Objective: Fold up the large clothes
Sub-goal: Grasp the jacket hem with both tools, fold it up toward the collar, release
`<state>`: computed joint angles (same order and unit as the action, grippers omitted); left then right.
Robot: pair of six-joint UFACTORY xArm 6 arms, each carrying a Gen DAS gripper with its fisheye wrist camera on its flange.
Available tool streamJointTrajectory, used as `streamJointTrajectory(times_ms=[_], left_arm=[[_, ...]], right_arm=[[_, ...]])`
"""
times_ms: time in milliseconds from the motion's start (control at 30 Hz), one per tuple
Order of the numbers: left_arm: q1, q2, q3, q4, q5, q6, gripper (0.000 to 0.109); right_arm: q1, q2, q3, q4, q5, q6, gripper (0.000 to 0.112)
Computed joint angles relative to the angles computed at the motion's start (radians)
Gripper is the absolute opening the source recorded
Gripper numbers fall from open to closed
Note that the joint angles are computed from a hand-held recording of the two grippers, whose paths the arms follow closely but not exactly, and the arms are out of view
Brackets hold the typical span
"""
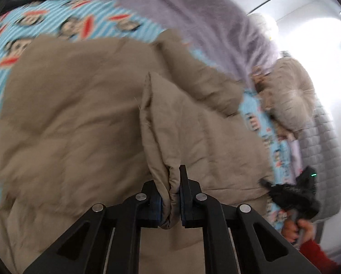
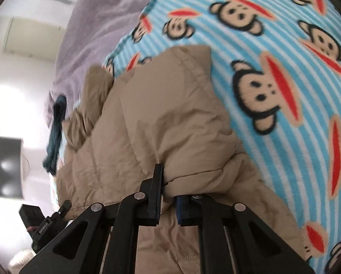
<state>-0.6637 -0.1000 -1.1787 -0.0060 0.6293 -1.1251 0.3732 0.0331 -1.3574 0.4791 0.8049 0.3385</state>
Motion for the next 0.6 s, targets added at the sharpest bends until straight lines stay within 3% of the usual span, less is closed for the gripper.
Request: streamJointTrajectory(times_ms=[133,400,500,600], left_arm=[[0.01,-0.021,0.047,-0.041,-0.008,-0.007,0.013],[-0.018,-0.095,-0.061,0.191,0.301,-0.123,0.017],[-0.005,-0.082,-0.108,0.193,0.313,-0.088,0.017],[0.007,0.018,-0.221,0.183,0.312,-0.018,0.017]], right_arm=[[0.018,0.027,0.003,-0.003,-0.01,0.007,0.011],[0.021,0.02,0.011,-0.022,-0.015,0.035,0.011],[0.018,0.002,0.033,-0.019,-0.018,0.022,0.011],[0.021,-0.002,0.037,-0.033,-0.021,0.032,0.011]])
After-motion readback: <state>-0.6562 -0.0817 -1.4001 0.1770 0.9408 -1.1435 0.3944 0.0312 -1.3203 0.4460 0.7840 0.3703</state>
